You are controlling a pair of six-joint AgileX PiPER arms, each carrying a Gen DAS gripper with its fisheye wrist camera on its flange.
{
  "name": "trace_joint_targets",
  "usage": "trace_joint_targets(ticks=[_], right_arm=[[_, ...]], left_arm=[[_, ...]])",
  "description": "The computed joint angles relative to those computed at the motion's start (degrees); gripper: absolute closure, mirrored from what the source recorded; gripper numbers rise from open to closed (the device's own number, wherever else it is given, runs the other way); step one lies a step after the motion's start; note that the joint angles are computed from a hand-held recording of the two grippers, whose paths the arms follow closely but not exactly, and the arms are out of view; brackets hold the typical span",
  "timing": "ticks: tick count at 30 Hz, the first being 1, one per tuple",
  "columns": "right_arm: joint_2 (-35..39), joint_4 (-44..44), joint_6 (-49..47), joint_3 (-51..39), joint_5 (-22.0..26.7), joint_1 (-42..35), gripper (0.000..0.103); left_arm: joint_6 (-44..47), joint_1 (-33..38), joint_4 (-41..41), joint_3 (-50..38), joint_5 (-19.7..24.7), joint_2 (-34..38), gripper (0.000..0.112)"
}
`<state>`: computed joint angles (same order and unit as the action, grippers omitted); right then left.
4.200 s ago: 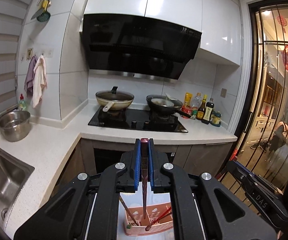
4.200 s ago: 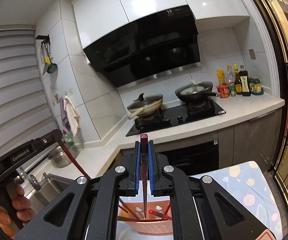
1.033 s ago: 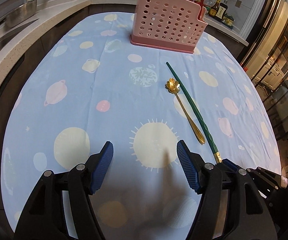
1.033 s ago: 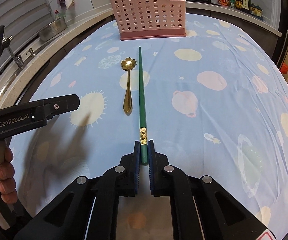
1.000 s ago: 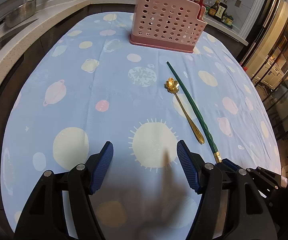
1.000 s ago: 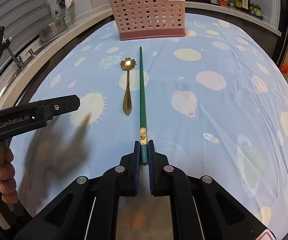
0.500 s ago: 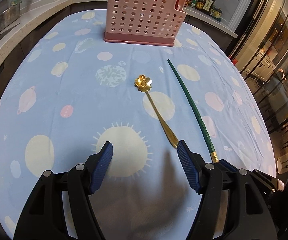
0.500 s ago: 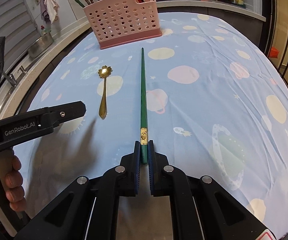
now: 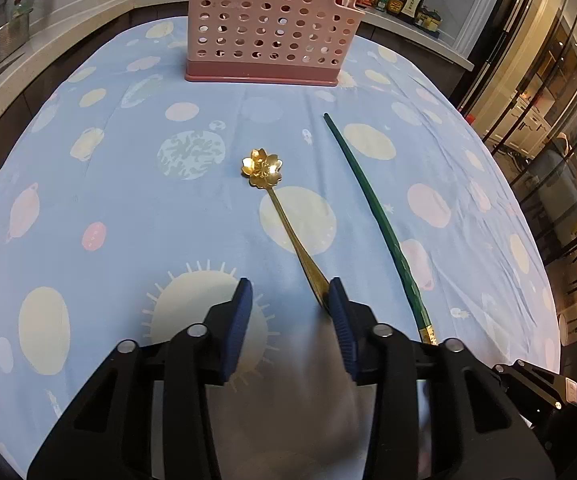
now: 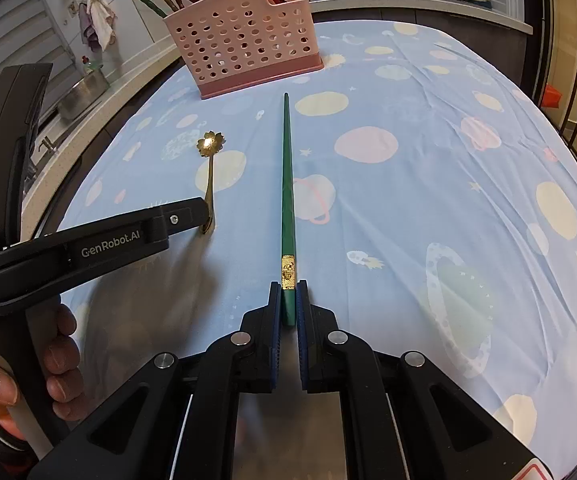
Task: Organize utensils
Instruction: 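Grasp the gold spoon with the left tool while the right tool grasps the green chopstick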
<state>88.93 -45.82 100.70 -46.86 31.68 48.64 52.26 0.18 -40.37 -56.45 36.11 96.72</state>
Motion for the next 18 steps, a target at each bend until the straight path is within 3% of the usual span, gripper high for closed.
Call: trace_joint_targets(ticks=[4, 10, 14, 18], right_arm=[[0.0, 0.2, -0.2, -0.1, 0.0, -0.1, 0.096], [0.1, 0.0, 0.2, -0.3, 0.2, 0.0, 0.096], [0.4, 0.1, 0.0, -0.6, 0.2, 0.0, 0.096], [0.2, 0.0, 0.1, -0.5, 0.3, 0.0, 0.096]], left_arm=[[2.2, 1.8, -1.1, 0.1, 0.9, 0.3, 0.104], [3.2, 3.5, -2.6, -0.9, 5.4, -0.3, 0.104], [0.5, 1.1, -2.4, -2.1, 4.7, -0.2, 0.072], [-2.0, -2.2, -0.3, -2.1, 1.6, 1.3, 0.072]])
